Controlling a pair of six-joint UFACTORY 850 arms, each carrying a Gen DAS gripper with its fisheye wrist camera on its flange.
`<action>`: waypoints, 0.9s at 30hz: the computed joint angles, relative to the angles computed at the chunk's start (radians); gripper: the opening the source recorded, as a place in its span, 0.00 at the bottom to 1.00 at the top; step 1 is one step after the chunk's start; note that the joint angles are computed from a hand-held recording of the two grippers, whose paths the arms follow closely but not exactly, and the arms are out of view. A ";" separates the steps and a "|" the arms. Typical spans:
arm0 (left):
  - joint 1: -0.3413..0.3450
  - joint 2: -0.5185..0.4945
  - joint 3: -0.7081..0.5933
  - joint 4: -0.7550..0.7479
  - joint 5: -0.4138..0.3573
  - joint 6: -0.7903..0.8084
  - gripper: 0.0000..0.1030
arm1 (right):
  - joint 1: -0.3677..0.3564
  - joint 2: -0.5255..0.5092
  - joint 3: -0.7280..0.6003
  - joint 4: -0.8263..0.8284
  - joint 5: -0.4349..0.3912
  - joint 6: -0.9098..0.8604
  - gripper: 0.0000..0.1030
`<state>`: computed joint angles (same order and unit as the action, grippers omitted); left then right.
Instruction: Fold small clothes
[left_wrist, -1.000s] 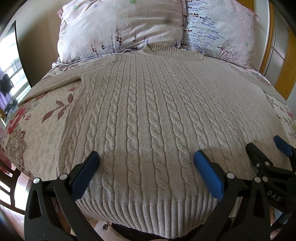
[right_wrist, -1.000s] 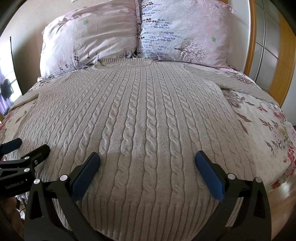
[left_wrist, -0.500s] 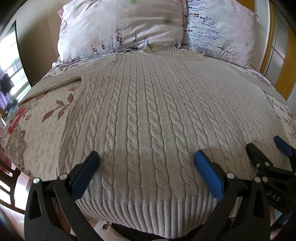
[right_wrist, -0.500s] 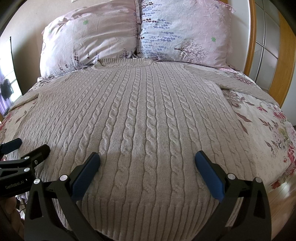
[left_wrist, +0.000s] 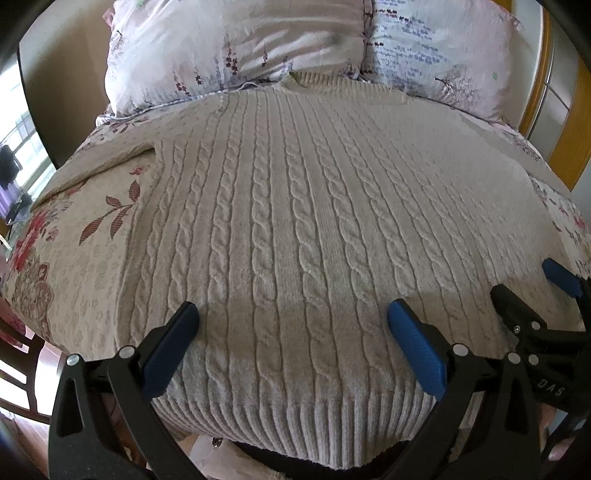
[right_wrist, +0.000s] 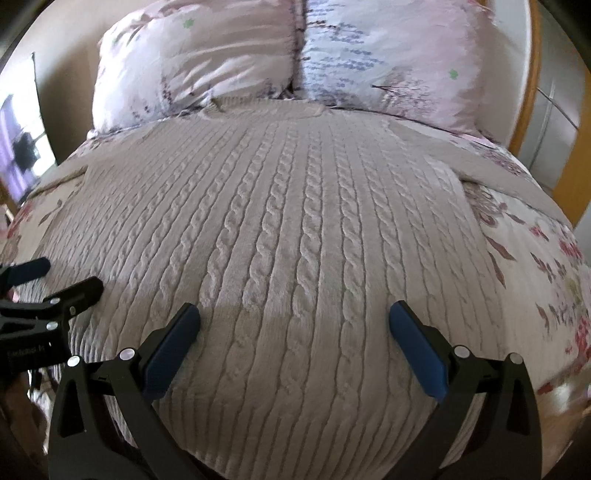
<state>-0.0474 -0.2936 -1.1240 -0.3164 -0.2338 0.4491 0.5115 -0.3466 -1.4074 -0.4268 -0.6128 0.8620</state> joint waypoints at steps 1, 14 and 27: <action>-0.001 0.000 -0.003 0.015 -0.008 -0.012 0.98 | -0.008 0.001 0.003 0.025 0.019 -0.044 0.99; 0.007 -0.079 -0.181 0.028 -0.011 0.041 0.98 | -0.308 0.031 -0.017 0.530 0.163 -0.307 0.86; -0.005 -0.321 -0.567 -0.122 -0.208 0.231 0.98 | -0.546 -0.148 -0.162 0.788 0.051 -0.176 0.58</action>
<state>-0.0525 -0.6150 -1.6910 -0.4388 -0.4419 0.6805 -0.0350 -0.4949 -1.5693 0.3611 -0.5616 0.6864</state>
